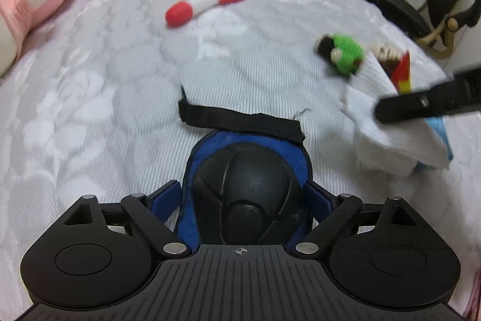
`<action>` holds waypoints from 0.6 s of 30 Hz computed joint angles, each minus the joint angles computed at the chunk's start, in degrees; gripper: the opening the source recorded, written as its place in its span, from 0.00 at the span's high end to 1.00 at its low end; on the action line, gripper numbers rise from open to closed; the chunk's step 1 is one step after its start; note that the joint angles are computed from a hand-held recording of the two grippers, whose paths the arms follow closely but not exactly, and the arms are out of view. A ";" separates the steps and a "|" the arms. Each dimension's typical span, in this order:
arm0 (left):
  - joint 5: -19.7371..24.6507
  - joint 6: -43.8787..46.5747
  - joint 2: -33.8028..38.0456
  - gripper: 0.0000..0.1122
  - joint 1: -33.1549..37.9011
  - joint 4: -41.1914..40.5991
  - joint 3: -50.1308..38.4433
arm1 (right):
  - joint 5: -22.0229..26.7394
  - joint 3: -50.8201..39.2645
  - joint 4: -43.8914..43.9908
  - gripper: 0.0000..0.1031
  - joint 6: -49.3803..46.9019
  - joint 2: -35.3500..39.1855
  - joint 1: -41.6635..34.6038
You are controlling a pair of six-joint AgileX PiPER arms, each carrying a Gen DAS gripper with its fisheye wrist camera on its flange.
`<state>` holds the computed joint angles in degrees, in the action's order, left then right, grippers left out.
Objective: Clean container
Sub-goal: 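Rub the white wipe over the knee pad with the right gripper while the left gripper holds it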
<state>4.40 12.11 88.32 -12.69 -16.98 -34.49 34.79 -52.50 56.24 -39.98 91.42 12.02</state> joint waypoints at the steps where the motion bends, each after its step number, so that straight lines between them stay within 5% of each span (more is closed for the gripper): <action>1: 0.86 -0.66 -1.56 0.18 0.48 0.85 0.34 | 0.09 0.46 0.34 0.85 -0.49 -0.23 -0.92; 5: 6.23 1.46 -6.86 0.16 3.66 -1.35 1.22 | 2.27 1.99 2.74 0.85 -2.76 0.36 -4.26; 9: 13.67 15.23 -5.64 0.16 11.30 -21.91 2.08 | 2.33 2.14 3.89 0.85 -3.62 1.28 -3.03; 13: 15.67 26.97 -6.18 0.14 15.54 -36.74 5.03 | 2.01 2.33 4.30 0.84 -5.08 0.79 -1.15; 18: 21.17 22.00 -10.35 0.13 18.30 -32.50 6.21 | 4.12 3.51 6.08 0.84 -6.38 0.15 -1.82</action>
